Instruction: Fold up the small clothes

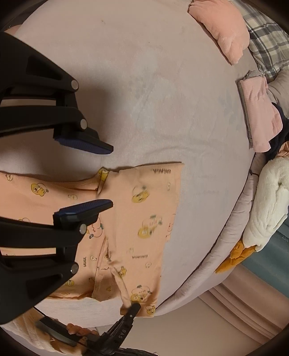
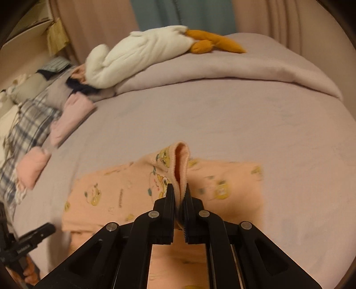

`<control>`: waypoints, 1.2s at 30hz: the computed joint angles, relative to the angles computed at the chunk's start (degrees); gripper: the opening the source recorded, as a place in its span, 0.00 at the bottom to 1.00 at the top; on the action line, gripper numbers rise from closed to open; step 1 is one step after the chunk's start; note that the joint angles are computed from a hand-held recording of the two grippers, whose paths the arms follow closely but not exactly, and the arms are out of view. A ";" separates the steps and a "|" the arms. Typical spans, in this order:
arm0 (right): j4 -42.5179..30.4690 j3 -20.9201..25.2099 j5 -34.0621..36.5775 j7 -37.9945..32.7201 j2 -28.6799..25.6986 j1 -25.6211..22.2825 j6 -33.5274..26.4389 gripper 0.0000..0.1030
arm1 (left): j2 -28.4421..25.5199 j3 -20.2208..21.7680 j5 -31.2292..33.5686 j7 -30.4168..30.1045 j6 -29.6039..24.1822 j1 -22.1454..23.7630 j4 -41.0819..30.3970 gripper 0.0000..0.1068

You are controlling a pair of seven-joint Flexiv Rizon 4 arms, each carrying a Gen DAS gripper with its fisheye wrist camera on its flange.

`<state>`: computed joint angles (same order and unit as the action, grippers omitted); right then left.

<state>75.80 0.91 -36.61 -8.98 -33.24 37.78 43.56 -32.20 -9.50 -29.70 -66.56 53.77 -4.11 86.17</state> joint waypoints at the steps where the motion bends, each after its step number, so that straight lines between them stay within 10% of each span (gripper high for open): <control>1: 1.10 -0.14 0.09 0.61 0.68 -0.20 -0.19 0.07 | -0.13 0.07 0.21 -0.11 -0.42 -0.06 -0.20 0.39; 24: 1.49 1.96 7.59 -2.40 -1.45 -2.25 -7.19 0.07 | 1.06 1.06 2.82 0.86 -5.63 -0.65 2.49 0.39; 30: 1.93 1.76 5.46 -2.46 -0.08 -0.79 -10.26 0.48 | 2.78 0.85 1.79 2.64 -5.04 -0.40 5.09 0.45; 36: 6.39 3.58 3.29 -2.99 3.65 0.63 -11.61 0.52 | 5.91 0.87 0.04 5.82 -6.27 0.03 9.66 0.45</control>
<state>82.20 4.50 -33.32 -11.97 -29.60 38.41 31.95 -26.29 -8.63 -29.66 -60.75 47.50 -4.08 95.83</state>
